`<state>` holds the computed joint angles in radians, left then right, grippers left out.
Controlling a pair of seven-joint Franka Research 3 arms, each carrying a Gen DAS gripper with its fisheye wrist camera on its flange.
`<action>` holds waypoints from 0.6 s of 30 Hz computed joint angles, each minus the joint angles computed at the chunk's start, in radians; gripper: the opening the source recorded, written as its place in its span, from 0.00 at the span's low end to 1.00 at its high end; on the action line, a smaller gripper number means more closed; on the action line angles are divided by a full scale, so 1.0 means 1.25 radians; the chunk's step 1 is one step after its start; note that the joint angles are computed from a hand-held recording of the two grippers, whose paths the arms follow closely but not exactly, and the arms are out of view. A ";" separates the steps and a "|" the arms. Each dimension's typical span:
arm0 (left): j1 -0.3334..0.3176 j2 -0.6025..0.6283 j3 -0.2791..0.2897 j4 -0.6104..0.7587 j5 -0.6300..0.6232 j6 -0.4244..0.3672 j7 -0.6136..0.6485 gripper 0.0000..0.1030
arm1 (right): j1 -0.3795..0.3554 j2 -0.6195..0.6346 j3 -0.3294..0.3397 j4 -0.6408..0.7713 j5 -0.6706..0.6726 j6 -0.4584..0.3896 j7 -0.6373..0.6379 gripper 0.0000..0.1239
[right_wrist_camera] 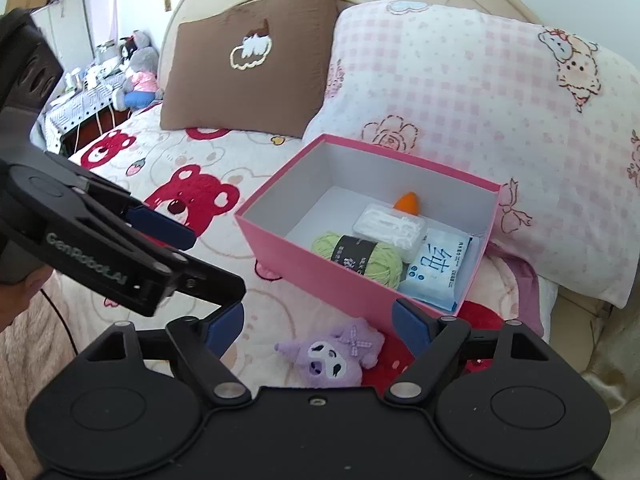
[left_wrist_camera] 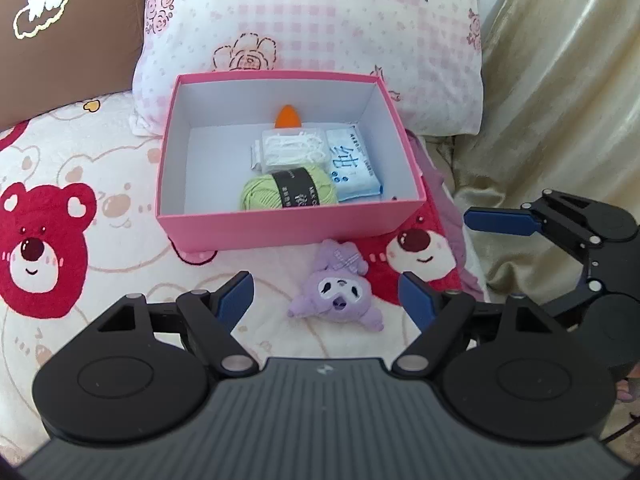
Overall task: Organize objects
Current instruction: 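Raise the left tool out of the pink box, then move the left gripper toward the purple plush toy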
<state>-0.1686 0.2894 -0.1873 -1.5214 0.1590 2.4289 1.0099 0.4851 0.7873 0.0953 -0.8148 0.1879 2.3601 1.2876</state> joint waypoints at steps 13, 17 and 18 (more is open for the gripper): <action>0.025 -0.001 -0.011 -0.072 -0.071 0.049 0.019 0.77 | -0.036 -0.095 0.056 -0.257 0.085 0.158 -0.119 0.69; 0.030 -0.008 -0.010 -0.108 -0.077 0.095 0.024 0.77 | -0.029 -0.095 0.054 -0.288 0.096 0.210 -0.128 0.69; 0.032 -0.005 -0.011 -0.111 -0.081 0.100 0.026 0.77 | -0.025 -0.094 0.051 -0.297 0.095 0.231 -0.127 0.69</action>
